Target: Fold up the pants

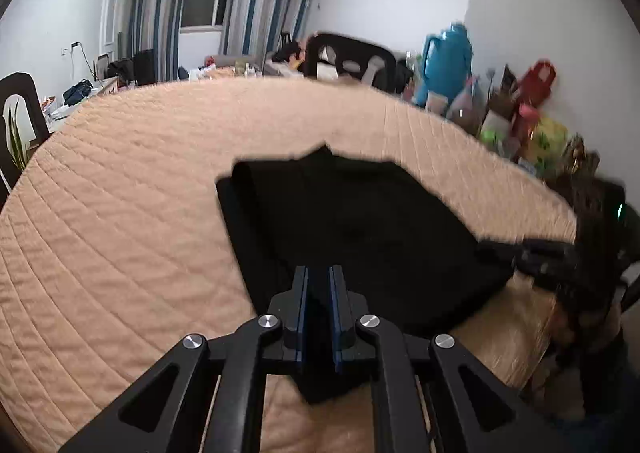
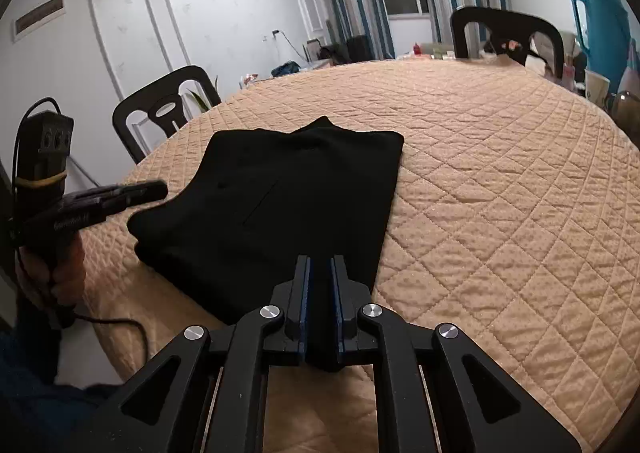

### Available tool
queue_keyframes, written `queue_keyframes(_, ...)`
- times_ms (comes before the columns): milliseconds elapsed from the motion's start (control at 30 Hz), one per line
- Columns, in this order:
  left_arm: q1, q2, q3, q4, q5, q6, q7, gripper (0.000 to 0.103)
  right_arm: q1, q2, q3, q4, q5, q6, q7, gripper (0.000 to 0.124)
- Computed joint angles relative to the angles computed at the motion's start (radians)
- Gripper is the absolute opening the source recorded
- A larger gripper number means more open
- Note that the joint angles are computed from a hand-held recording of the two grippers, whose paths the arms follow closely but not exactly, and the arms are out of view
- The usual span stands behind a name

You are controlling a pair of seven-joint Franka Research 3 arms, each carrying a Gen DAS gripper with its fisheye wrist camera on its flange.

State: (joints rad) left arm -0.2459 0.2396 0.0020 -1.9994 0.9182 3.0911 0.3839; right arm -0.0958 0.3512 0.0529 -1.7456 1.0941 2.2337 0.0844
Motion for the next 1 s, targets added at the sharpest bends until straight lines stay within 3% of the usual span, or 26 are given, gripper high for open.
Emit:
queue_keyframes(100,-0.016,0.009,0.026,0.008,0.042,0.006,-0.061,0.013,0.0,0.018,-0.003,0.029,-0.02,-0.021,0.048,0.01)
queue_keyframes(233,-0.047,0.0,0.069,0.001,0.147,0.004,-0.169,0.013,0.013,-0.012,0.005,-0.003,-0.017,0.044,0.015,0.01)
queue_keyframes(367,-0.024,-0.001,0.059,-0.01,0.22,0.021,-0.265,0.014,0.012,0.014,0.005,0.018,-0.024,0.024,0.044,0.011)
queue_keyframes(467,0.011,-0.012,0.017,-0.013,0.176,0.0,-0.217,0.013,0.008,0.017,0.006,0.03,-0.022,0.017,0.087,0.011)
queue_keyframes(667,0.031,0.014,-0.006,0.059,0.175,-0.016,-0.199,0.013,0.022,0.042,0.018,0.078,-0.021,0.05,0.115,0.011)
queue_keyframes(833,0.121,0.119,-0.132,0.147,-0.119,-0.05,0.125,0.013,0.037,0.118,0.033,0.186,-0.076,0.048,0.223,0.011)
queue_keyframes(1000,0.071,0.111,-0.078,0.133,-0.184,-0.04,0.154,0.013,0.029,0.243,0.041,0.373,-0.194,-0.055,0.431,0.011)
